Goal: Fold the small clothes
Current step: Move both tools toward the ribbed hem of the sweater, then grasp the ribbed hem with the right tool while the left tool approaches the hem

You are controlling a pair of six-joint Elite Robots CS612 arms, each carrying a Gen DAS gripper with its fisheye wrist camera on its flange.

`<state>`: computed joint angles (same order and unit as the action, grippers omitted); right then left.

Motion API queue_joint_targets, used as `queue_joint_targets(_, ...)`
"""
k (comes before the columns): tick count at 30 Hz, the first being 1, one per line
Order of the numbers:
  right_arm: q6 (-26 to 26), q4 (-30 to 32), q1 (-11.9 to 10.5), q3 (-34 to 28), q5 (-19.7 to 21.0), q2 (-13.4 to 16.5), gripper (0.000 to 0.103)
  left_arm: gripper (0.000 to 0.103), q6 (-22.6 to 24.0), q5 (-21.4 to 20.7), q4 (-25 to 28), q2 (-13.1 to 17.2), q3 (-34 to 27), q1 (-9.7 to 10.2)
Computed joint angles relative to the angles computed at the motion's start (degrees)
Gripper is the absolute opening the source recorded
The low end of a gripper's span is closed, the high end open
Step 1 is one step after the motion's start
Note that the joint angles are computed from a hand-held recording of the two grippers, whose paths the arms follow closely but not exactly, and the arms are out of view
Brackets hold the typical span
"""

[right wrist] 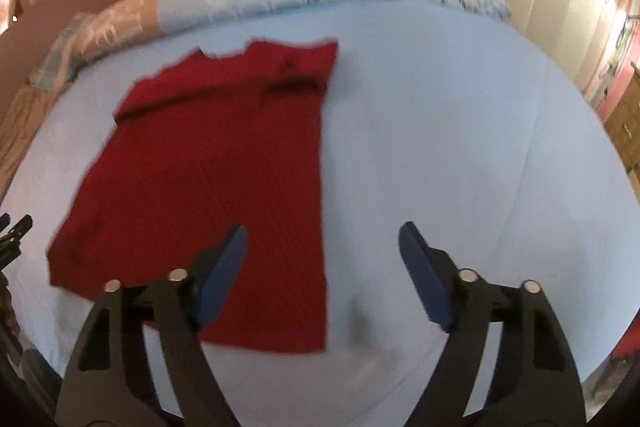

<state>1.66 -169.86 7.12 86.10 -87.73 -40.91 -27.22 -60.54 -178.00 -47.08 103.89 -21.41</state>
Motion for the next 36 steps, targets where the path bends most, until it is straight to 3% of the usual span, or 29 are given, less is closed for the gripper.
queue_joint_targets(8,0.99,1.57,-0.52,1.46,1.91,1.13,0.068,0.094,-3.60,-0.93,-1.16,0.32,2.68,-0.20)
queue_joint_targets(12,1.53,2.30,-0.46,0.98,3.81,1.81,0.064,0.094,-3.23,-0.58,-1.34,-0.11,3.31,-0.26)
queue_joint_targets(16,1.79,4.07,-0.50,0.54,5.74,2.41,0.035,0.094,-3.05,-0.76,-1.92,-0.24,4.03,-0.29)
queue_joint_targets(22,1.31,4.81,-0.33,0.69,6.72,2.61,0.033,0.094,-3.66,-1.97,-2.19,-0.23,4.53,0.03)
queue_joint_targets(27,1.58,3.11,-0.45,1.32,7.65,2.53,0.011,0.094,-4.07,-3.76,-3.59,-0.30,4.87,0.49)
queue_joint_targets(36,0.96,2.68,-0.60,1.71,8.31,2.41,0.010,0.094,-3.72,-7.06,-5.26,-0.13,4.68,0.82)
